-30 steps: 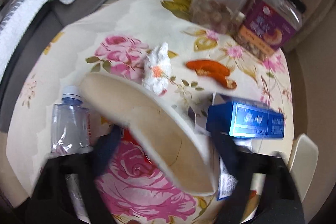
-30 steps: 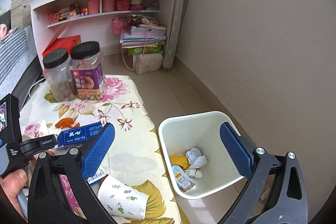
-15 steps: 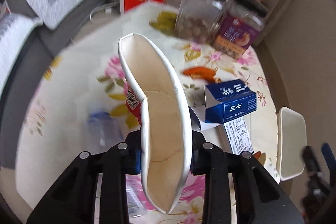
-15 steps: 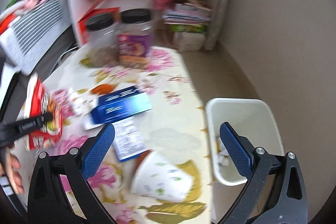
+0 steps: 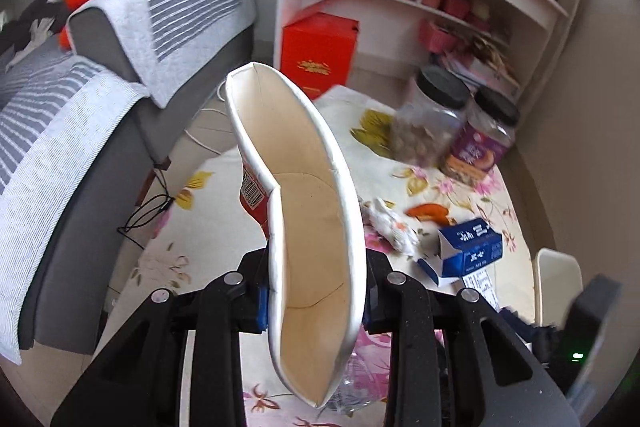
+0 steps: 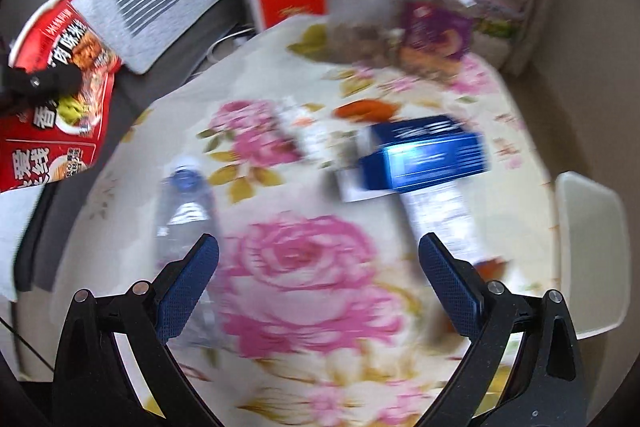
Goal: Collect trash
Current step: 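Lift the paper cup while the right gripper grasps the clear water bottle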
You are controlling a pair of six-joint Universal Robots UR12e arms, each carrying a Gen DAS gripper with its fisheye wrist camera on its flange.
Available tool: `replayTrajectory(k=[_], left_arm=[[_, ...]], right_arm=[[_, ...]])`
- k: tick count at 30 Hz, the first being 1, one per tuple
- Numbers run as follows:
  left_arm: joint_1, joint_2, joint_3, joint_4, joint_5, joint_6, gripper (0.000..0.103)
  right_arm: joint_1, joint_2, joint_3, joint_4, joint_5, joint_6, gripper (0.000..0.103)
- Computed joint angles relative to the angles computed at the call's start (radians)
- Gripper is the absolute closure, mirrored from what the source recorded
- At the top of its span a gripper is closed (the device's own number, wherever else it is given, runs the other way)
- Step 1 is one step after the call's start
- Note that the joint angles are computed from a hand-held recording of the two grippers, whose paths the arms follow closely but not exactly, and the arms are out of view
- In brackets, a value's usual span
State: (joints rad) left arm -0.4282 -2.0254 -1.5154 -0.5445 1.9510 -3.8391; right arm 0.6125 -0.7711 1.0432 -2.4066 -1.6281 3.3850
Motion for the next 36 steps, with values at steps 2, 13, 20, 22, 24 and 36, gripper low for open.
replayTrajectory(k=[2, 13, 20, 22, 24, 36], left_arm=[[0.01, 0.015, -0.02, 0.007, -0.008, -0.009, 0.072], [0.032, 0.062, -0.095, 0.007, -0.024, -0.018, 0.072], [0.041, 0.078, -0.12, 0.0, -0.025, -0.008, 0.072], [0.043, 0.078, -0.122, -0.002, -0.026, -0.006, 0.072], [0.044, 0.078, -0.124, -0.006, -0.026, -0.007, 0.072], [0.041, 0.073, -0.113, -0.005, -0.027, -0.017, 0.072]], right_arm=[[0.004, 0.018, -0.03, 0.024, 0.046, -0.005, 0.007], [0.046, 0.134, -0.213, 0.181, 0.126, -0.078, 0.007], [0.041, 0.175, -0.265, 0.215, 0.155, -0.042, 0.01], [0.036, 0.182, -0.276, 0.225, 0.187, -0.036, 0.034], [0.032, 0.186, -0.284, 0.238, 0.216, -0.027, 0.042], [0.014, 0.112, -0.175, 0.041, 0.223, 0.034, 0.043]])
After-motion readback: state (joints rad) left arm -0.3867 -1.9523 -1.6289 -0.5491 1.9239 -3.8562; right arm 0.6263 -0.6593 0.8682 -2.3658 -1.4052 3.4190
